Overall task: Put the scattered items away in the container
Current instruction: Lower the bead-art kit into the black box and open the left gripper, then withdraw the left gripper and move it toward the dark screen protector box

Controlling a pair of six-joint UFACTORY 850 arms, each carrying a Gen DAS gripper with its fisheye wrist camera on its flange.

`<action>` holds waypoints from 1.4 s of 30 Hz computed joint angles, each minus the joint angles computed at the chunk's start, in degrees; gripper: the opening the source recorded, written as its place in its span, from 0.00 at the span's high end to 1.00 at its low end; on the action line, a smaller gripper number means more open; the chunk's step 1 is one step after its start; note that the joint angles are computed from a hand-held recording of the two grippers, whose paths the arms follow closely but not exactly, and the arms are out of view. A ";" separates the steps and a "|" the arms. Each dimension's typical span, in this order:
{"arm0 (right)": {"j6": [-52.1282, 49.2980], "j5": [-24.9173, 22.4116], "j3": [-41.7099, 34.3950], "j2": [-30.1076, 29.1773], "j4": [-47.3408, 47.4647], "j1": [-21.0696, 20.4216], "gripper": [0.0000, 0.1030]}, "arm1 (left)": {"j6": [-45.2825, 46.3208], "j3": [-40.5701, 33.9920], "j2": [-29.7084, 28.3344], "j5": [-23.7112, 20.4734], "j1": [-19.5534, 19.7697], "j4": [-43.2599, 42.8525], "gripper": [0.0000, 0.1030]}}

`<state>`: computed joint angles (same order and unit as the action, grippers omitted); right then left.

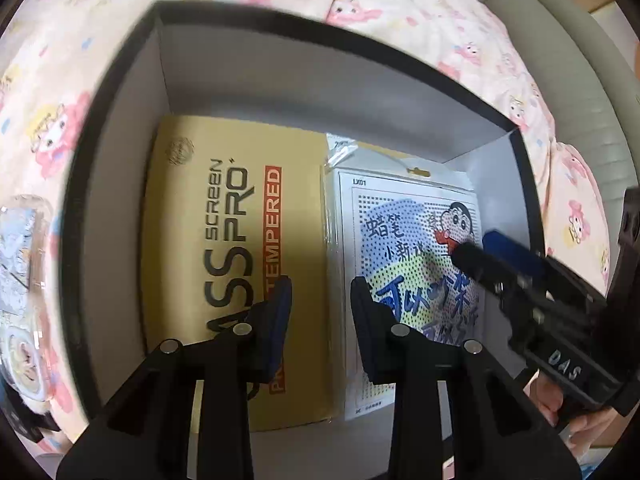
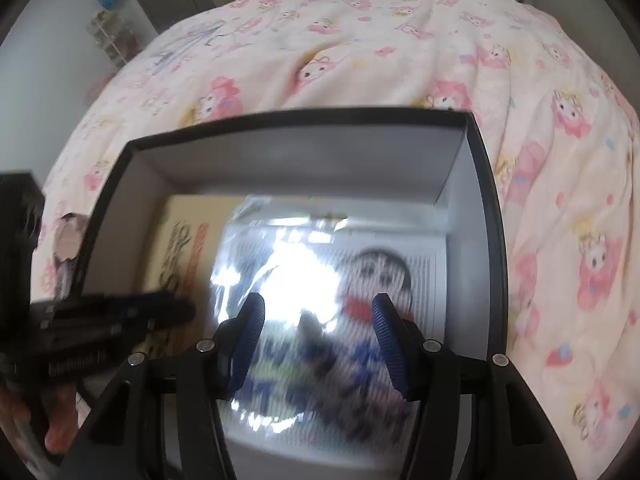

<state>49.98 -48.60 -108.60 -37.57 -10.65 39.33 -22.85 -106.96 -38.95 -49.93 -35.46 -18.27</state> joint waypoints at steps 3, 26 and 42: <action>-0.79 0.13 0.52 -0.18 1.16 -0.61 0.49 | 2.16 -1.04 -1.62 -0.19 -0.60 -4.78 0.73; -11.21 5.94 6.76 2.52 17.39 -3.76 0.53 | -5.83 -1.77 -1.58 2.12 0.17 -0.63 0.76; 17.59 -0.57 14.30 13.03 -20.18 6.71 0.38 | -6.56 19.02 19.66 18.68 -5.27 15.14 0.41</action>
<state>67.56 -49.16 -94.30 -24.54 -30.83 46.03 -29.41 -87.93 -19.29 -31.25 -40.74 -3.13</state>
